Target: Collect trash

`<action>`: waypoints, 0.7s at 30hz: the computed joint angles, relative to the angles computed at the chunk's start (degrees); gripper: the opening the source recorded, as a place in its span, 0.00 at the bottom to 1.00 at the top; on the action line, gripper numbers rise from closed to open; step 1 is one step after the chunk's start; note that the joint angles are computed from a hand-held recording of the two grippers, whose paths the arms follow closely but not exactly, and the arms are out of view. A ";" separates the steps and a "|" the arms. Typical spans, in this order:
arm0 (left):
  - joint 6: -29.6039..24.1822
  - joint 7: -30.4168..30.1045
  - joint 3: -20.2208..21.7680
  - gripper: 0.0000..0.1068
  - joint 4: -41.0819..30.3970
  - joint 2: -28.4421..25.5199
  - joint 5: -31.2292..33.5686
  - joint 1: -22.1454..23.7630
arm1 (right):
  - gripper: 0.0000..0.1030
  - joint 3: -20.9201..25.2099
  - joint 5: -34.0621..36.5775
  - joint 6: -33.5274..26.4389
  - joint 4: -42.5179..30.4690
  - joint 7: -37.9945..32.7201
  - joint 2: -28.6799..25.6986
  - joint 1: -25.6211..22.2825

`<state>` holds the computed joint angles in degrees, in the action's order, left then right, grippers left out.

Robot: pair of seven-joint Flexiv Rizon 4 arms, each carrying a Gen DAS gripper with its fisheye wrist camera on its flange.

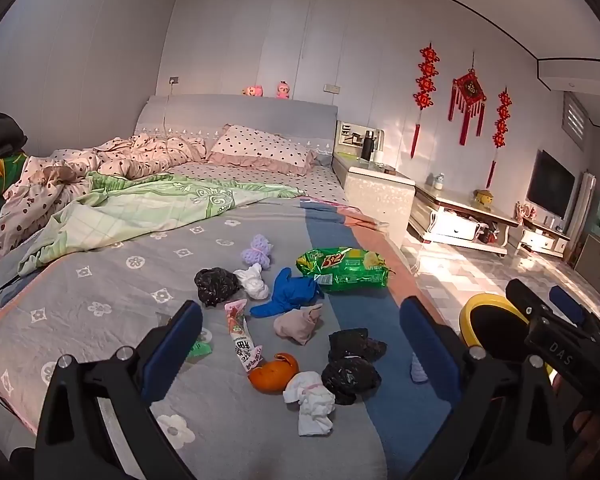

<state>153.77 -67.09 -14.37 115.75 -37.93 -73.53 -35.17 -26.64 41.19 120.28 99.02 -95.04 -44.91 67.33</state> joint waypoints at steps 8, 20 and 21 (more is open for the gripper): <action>0.50 -0.19 -0.25 0.90 -0.67 -0.63 -0.46 -0.42 | 0.92 0.05 -0.29 -0.51 0.23 0.60 0.25 -0.08; -0.42 -1.17 -0.31 0.90 0.02 -0.21 0.46 0.27 | 0.92 -0.18 -0.90 -0.30 0.58 1.65 -0.15 -0.02; -0.41 -1.26 -0.21 0.90 0.02 -0.24 0.48 0.20 | 0.92 -0.13 -1.03 -0.38 0.59 1.69 -0.08 -0.10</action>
<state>153.35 -68.35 -14.57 115.76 -38.17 -73.05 -34.97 -26.77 40.17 119.90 99.61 -93.35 -44.99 67.23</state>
